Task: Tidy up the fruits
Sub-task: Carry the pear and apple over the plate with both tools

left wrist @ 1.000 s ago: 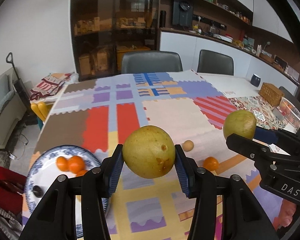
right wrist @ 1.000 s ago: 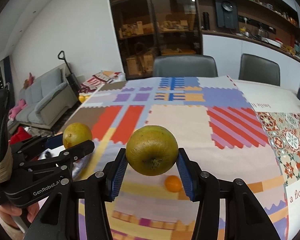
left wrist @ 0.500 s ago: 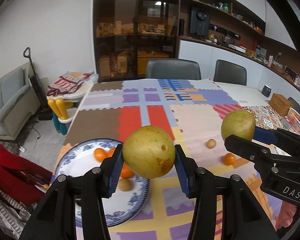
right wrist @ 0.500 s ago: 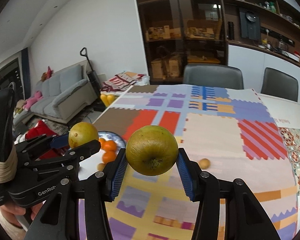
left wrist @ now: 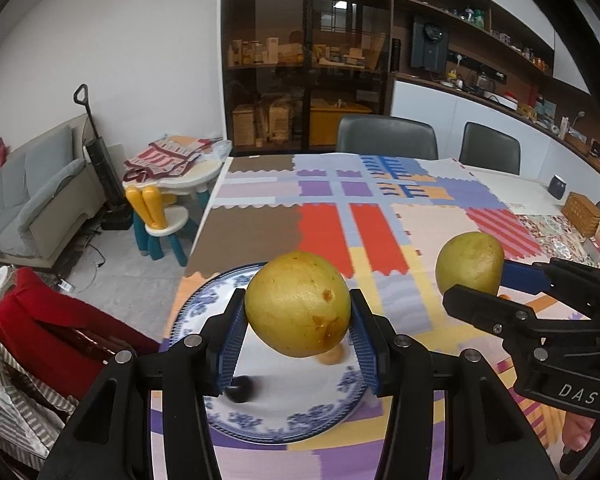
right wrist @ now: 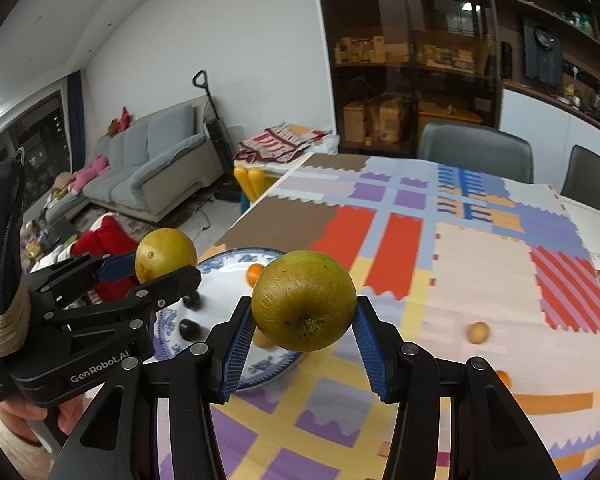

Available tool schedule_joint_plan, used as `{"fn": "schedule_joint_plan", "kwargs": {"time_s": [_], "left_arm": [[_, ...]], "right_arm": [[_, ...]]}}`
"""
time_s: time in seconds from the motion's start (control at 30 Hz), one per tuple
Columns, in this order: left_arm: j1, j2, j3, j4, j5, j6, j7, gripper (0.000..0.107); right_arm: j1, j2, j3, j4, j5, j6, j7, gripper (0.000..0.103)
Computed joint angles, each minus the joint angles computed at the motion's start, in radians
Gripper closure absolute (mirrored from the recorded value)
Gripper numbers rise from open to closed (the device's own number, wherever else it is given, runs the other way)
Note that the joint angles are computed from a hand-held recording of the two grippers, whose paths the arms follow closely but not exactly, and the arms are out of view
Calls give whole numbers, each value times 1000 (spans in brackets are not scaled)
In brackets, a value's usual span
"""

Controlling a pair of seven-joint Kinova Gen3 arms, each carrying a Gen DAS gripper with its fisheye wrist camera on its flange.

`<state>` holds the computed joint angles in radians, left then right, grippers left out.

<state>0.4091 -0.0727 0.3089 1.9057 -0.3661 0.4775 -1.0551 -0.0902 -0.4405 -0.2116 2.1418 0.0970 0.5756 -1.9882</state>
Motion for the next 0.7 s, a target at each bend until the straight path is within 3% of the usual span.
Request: {"fn": "schedule_joint_plan", "kwargs": {"time_s": [0.2, 0.5, 0.7], "left_arm": [[-21, 26, -57, 6, 90, -6, -134, 59], [-59, 116, -114, -19, 244, -7, -374, 59], [-79, 188, -133, -65, 296, 21, -473, 59]], "right_arm": [[-23, 93, -38, -30, 8, 1, -24, 52], [-107, 246, -23, -65, 50, -10, -53, 52], [-160, 327, 3, -99, 82, 0, -66, 52]]}}
